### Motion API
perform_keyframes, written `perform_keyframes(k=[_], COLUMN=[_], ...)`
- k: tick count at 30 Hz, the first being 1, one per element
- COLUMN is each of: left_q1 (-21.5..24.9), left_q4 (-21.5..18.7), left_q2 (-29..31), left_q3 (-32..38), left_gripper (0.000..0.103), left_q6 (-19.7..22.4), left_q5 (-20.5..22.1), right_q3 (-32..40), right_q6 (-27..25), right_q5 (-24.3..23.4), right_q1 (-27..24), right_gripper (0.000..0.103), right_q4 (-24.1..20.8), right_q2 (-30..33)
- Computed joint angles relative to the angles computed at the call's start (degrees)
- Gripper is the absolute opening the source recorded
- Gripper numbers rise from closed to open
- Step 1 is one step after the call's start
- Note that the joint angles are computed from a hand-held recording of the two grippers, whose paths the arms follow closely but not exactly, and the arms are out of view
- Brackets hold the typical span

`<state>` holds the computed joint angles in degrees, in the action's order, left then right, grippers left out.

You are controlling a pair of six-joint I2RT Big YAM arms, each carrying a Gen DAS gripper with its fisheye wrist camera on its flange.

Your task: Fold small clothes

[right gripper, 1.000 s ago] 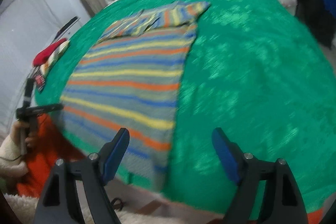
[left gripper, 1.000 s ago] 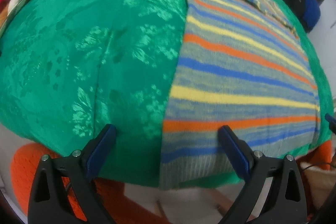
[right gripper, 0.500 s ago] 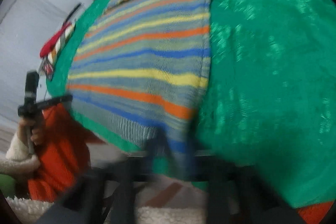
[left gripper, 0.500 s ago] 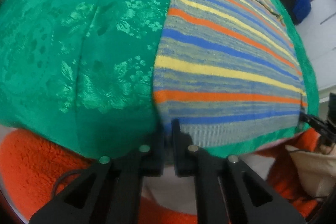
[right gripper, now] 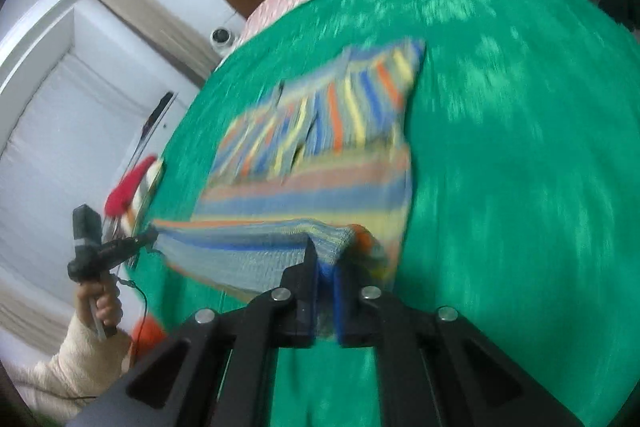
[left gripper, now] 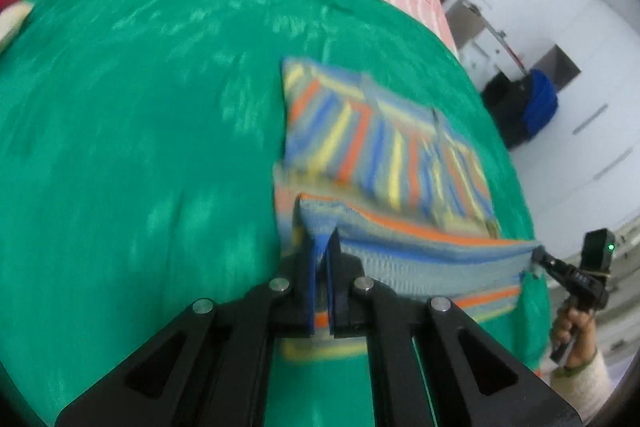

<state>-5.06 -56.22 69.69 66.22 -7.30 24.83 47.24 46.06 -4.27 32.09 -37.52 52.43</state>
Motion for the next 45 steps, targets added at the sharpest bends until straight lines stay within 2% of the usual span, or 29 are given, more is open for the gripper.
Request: perform_keyframes(k=[3, 6, 8, 9, 10, 11, 12, 13, 14, 15, 16, 18, 20, 21, 23, 24, 26, 28, 29, 31, 32, 33, 34, 35, 37, 38, 41, 43, 45], left_q1=[-3.1, -5.5, -5.8, -5.8, -5.8, -5.5, -5.2, -4.6, -3.7, -3.3, -3.1, -2.5, -1.8, -1.7, -1.4, -1.3, -1.1, -0.8, -0.7, -1.4, -1.8, -2.1, -2.4, -2.7, -3.1, -3.3, -3.1, -2.8, -2.8], left_q4=[3.4, 5.3, 6.4, 6.9, 6.5, 6.3, 6.8, 7.9, 9.5, 9.9, 10.1, 10.8, 11.4, 11.5, 12.2, 12.1, 12.0, 12.7, 13.2, 15.5, 17.4, 18.9, 20.5, 21.9, 23.4, 23.8, 24.2, 24.6, 25.2], left_q2=[9.7, 18.7, 24.0, 26.6, 28.3, 29.0, 28.5, 27.4, 25.5, 24.2, 22.6, 18.5, 14.7, 12.7, 9.7, 8.1, 5.3, 2.8, 1.3, 0.0, -1.4, -1.9, -2.4, -2.7, -2.5, -2.3, -2.1, -2.3, -2.5], left_q3=[7.7, 15.6, 19.7, 21.7, 23.2, 23.7, 22.9, 21.6, 19.3, 18.0, 16.5, 12.7, 8.7, 6.5, 2.8, 0.7, -3.2, -6.6, -8.7, -11.1, -12.9, -13.8, -15.0, -15.9, -16.8, -16.8, -17.0, -17.5, -17.9], left_gripper=[0.002, 0.002, 0.006, 0.019, 0.025, 0.037, 0.044, 0.047, 0.057, 0.065, 0.066, 0.074, 0.083, 0.085, 0.086, 0.086, 0.086, 0.086, 0.086, 0.088, 0.092, 0.097, 0.097, 0.098, 0.100, 0.101, 0.102, 0.102, 0.102], left_q6=[-3.3, -5.7, -8.8, -11.2, -12.7, -14.0, -14.7, -14.8, -13.2, -11.5, -9.6, -5.8, -2.1, -0.3, 2.7, 3.8, 4.2, 3.4, 2.9, 2.2, 2.5, 2.5, 2.7, 2.7, 2.6, 2.7, 2.9, 2.9, 3.0], left_q5=[-3.9, -8.1, -8.4, -9.0, -9.6, -10.8, -11.4, -10.8, -9.5, -9.9, -11.6, -13.3, -12.8, -14.1, -16.8, -18.2, -19.8, -20.5, -20.9, -22.8, -23.9, -24.8, -25.7, -26.3, -27.2, -27.5, -27.3, -26.8, -26.9], right_q3=[5.0, 9.9, 13.8, 14.6, 14.4, 14.3, 14.6, 14.1, 12.9, 11.8, 11.3, 12.1, 14.1, 15.4, 20.3, 25.1, 33.6, 38.8, 41.8, 42.8, 41.4, 40.2, 39.9, 40.5, 44.2, 46.8, 52.1, 58.0, 67.7], right_q6=[-4.5, -7.2, -8.2, -7.2, -4.8, -3.1, -0.7, 1.2, 1.6, 0.6, -1.3, -7.6, -10.8, -11.5, -13.1, -14.6, -16.8, -15.8, -14.3, -9.8, -6.1, -3.9, -2.9, -3.1, -8.2, -11.8, -16.9, -19.9, -20.7], right_q5=[-4.0, -6.0, -7.6, -9.4, -10.9, -11.3, -10.3, -8.6, -7.7, -7.2, -6.2, -4.2, -7.4, -9.8, -16.4, -19.3, -19.3, -17.0, -15.4, -11.1, -9.0, -8.8, -9.3, -10.3, -12.7, -13.6, -17.9, -18.4, -18.0], right_q1=[-7.8, -12.4, -15.4, -16.8, -18.2, -18.8, -19.3, -19.5, -19.5, -19.3, -18.8, -16.8, -15.1, -14.2, -12.1, -10.6, -8.6, -8.1, -8.5, -9.2, -9.5, -9.6, -9.5, -9.3, -7.4, -6.0, -3.1, -0.6, 1.0], right_gripper=[0.006, 0.006, 0.006, 0.006, 0.009, 0.013, 0.026, 0.031, 0.032, 0.032, 0.032, 0.032, 0.032, 0.032, 0.033, 0.039, 0.040, 0.040, 0.039, 0.039, 0.040, 0.040, 0.040, 0.040, 0.041, 0.043, 0.046, 0.046, 0.046], right_q4=[3.1, 4.9, 7.4, 10.6, 15.2, 17.1, 17.5, 17.7, 18.7, 19.1, 18.3, 13.0, 8.6, 6.8, 1.7, -3.6, -11.5, -12.2, -10.1, -2.9, 3.2, 6.7, 7.8, 7.0, 0.0, -5.1, -13.0, -17.1, -20.8], right_q2=[8.7, 16.2, 22.7, 25.3, 27.3, 28.4, 29.6, 29.7, 28.5, 27.0, 25.6, 22.8, 22.4, 22.9, 26.9, 31.5, 39.9, 45.0, 47.8, 48.7, 47.7, 46.5, 45.9, 45.6, 46.4, 47.5, 51.4, 56.3, 63.8])
